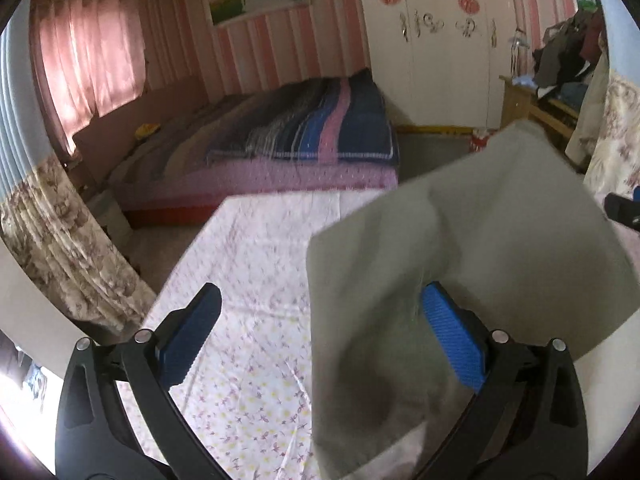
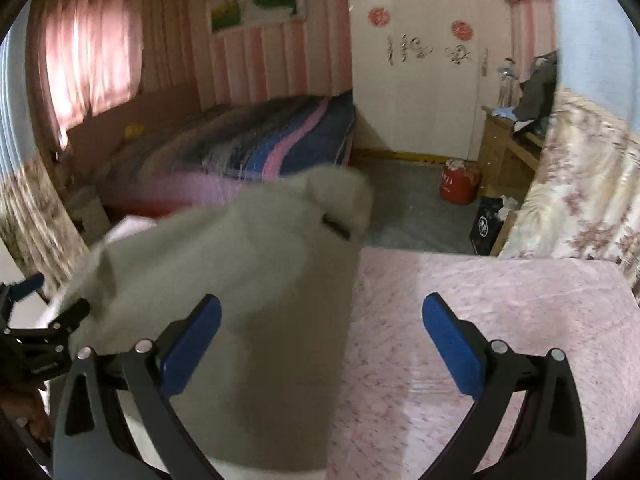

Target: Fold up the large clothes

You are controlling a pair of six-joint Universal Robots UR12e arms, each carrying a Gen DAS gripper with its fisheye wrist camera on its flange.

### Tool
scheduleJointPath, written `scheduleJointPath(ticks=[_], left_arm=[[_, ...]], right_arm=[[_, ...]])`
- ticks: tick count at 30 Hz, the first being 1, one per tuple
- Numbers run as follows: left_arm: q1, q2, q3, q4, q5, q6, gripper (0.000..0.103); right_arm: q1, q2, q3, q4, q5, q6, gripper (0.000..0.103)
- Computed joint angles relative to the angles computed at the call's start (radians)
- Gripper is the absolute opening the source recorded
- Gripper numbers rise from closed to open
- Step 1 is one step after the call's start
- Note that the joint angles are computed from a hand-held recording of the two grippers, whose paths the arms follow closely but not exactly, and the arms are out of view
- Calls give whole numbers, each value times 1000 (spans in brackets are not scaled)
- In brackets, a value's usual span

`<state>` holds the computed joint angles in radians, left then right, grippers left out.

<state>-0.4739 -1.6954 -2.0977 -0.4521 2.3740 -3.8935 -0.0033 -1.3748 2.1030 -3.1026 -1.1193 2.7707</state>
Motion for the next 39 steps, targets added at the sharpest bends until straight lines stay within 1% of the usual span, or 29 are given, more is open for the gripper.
scheduleJointPath(ticks=[3, 5, 7, 8, 11, 12, 14, 16, 17, 18, 19, 20, 22, 24, 26, 27, 29, 30, 31, 33, 34, 36, 38, 39], left_arm=[[5, -8, -13, 32, -11, 3, 100], [9, -12, -21, 45, -24, -2, 100], [14, -20, -19, 32, -41, -23, 100], [20, -22, -18, 24, -57, -34, 100], [37, -22, -24, 22, -103, -42, 100], [38, -20, -25, 25, -109, -38, 100], [31, -15, -24, 18, -96, -22, 100], [11, 4, -24, -13, -53, -15, 100], [0, 15, -30, -7, -40, -16, 100], [-17, 31, -40, 10, -28, -24, 100], [-30, 43, -45, 6, -18, -40, 100], [-44, 55, -49, -8, -9, -63, 100], [-71, 74, -61, -6, 2, -100, 100], [-91, 84, -66, -26, 1, -140, 100], [-106, 80, -69, -21, 0, -156, 100], [-113, 74, -71, -21, 3, -166, 100], [-115, 63, -72, -14, -14, -166, 100], [-114, 58, -72, -11, -31, -157, 100], [-115, 52, -72, -8, -27, -150, 100], [-110, 47, -76, 3, -29, -137, 100], [-104, 48, -80, 14, -41, -132, 100], [-94, 47, -86, 30, -56, -125, 100], [-87, 44, -85, 28, -63, -109, 100], [-85, 41, -86, 31, -63, -104, 100]], right_arm=[[15, 21, -2, -35, -34, -5, 101], [30, 36, -5, -40, -74, -47, 101], [44, 52, -9, -33, -109, -99, 101], [42, 60, -10, -25, -106, -107, 101], [19, 62, -25, 50, -48, -84, 101], [8, 55, -22, 61, -24, -79, 101], [-3, 36, -8, 54, -16, -89, 101], [-16, 6, 24, 11, -10, -114, 101], [-30, -17, 47, -15, 8, -125, 101], [-46, -42, 70, -24, 37, -132, 101], [-67, -66, 91, -21, 74, -136, 101], [-82, -86, 104, -7, 100, -142, 101], [-125, -133, 137, 46, 176, -156, 101], [-153, -165, 153, 120, 220, -169, 101], [-170, -183, 168, 167, 247, -165, 101], [-173, -186, 174, 187, 252, -165, 101], [-163, -172, 173, 193, 223, -171, 101], [-159, -166, 167, 221, 213, -181, 101], [-158, -161, 160, 265, 217, -183, 101], [-163, -147, 144, 342, 243, -157, 101], [-161, -140, 136, 364, 249, -149, 101], [-150, -123, 109, 444, 248, -145, 101], [-141, -110, 91, 489, 250, -144, 101], [-140, -108, 90, 497, 251, -151, 101]])
